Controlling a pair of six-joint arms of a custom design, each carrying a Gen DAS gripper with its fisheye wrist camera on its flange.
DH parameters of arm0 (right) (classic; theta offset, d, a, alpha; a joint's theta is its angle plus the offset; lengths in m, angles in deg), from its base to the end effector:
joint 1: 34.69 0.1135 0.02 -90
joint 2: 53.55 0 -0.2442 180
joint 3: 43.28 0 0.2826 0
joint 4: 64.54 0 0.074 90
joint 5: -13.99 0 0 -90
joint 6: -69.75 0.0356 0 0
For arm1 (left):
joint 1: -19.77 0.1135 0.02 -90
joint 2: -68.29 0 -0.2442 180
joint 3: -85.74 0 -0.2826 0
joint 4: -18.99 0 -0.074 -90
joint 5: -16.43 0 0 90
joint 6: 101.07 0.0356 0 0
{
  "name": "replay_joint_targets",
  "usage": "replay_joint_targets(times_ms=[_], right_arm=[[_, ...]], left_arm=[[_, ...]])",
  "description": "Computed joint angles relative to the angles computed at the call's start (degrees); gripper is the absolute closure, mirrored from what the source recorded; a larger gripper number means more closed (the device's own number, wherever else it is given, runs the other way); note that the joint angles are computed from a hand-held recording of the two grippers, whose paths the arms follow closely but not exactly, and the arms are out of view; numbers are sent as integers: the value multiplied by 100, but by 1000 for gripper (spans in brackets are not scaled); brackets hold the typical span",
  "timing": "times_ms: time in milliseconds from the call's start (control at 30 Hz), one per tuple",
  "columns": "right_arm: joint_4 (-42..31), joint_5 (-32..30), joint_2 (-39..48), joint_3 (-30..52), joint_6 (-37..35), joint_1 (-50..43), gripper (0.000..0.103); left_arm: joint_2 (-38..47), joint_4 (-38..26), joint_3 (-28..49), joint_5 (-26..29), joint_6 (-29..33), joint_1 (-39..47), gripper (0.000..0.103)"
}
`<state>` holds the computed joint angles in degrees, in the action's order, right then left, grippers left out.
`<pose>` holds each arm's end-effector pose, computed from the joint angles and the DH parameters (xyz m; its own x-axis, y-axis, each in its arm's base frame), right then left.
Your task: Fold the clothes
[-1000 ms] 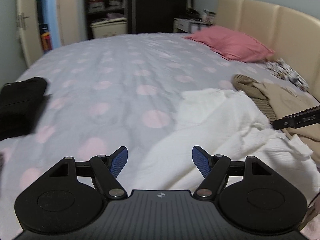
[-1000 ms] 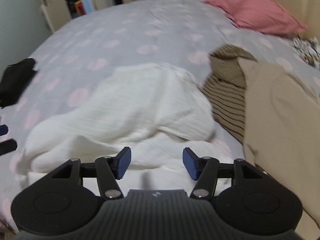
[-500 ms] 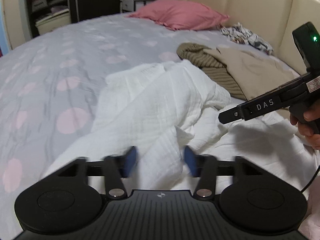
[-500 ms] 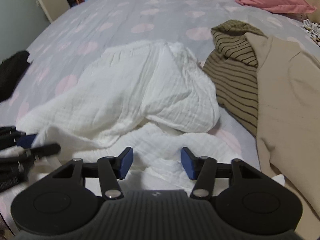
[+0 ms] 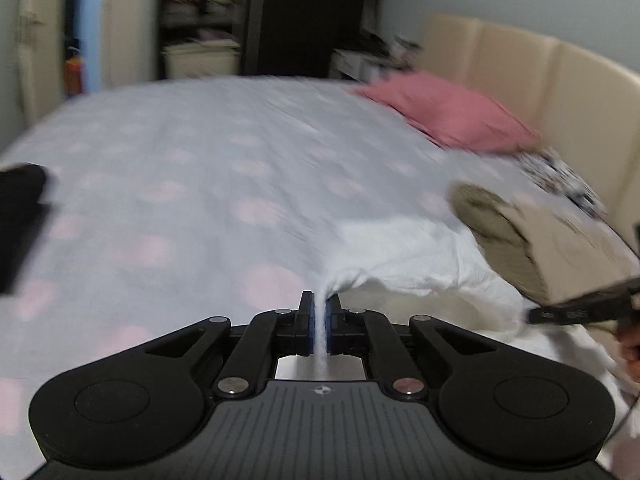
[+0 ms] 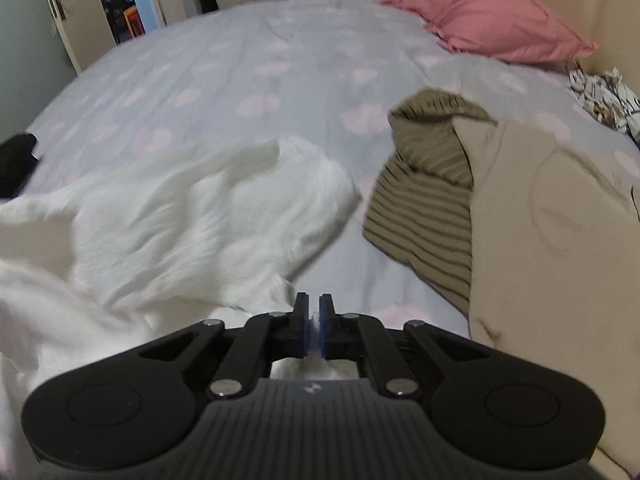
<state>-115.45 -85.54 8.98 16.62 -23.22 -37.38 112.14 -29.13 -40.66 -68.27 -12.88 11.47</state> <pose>0.2545 -0.0061 0.2294 -0.7996 -0.0136 -0.6004 -0.0936 0.9904 0.1022 0.2056 -0.0333 0.2626 -0.6207 0.0588 -0.7818 0.1959 0.9772 -0.0821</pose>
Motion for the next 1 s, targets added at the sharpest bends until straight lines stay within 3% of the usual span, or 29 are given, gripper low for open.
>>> replay_joint_targets(times_ms=[67,167,300,400,500,600,633,733,900,1000], right_arm=[[-111,-22,-258,38,95,122,97],[-339,-112,-620,98,179,279,97],[-835,-408,-1018,114,248,715,97],[-1040,-437,-1187,3,342,1229,97],[-1077,-240,-1185,-181,454,1791,92],[-1049,-283,-1070,-334,575,2021,87],[-1091,-263,-1072,-346,640,2120,81],[-1104,-37,-1002,-407,680,2379,70],[-1279,75,-717,-474,608,2291,64],[-1718,65,-495,-379,418,2178,62]], left_arm=[[-443,-302,64,50,219,592,100],[-1002,-873,276,631,723,1901,100],[-1331,-1659,714,2047,1644,4247,100],[-1156,-2433,1119,3122,2754,6131,100],[-783,-3404,1376,3806,4273,7739,100],[-620,-3831,1256,3802,5230,8576,100],[-583,-3852,1147,3707,5421,8766,100],[-489,-3708,810,3131,5520,8679,100],[-741,-3603,292,2594,5786,8389,97],[-865,-3780,335,2727,6083,8504,83]])
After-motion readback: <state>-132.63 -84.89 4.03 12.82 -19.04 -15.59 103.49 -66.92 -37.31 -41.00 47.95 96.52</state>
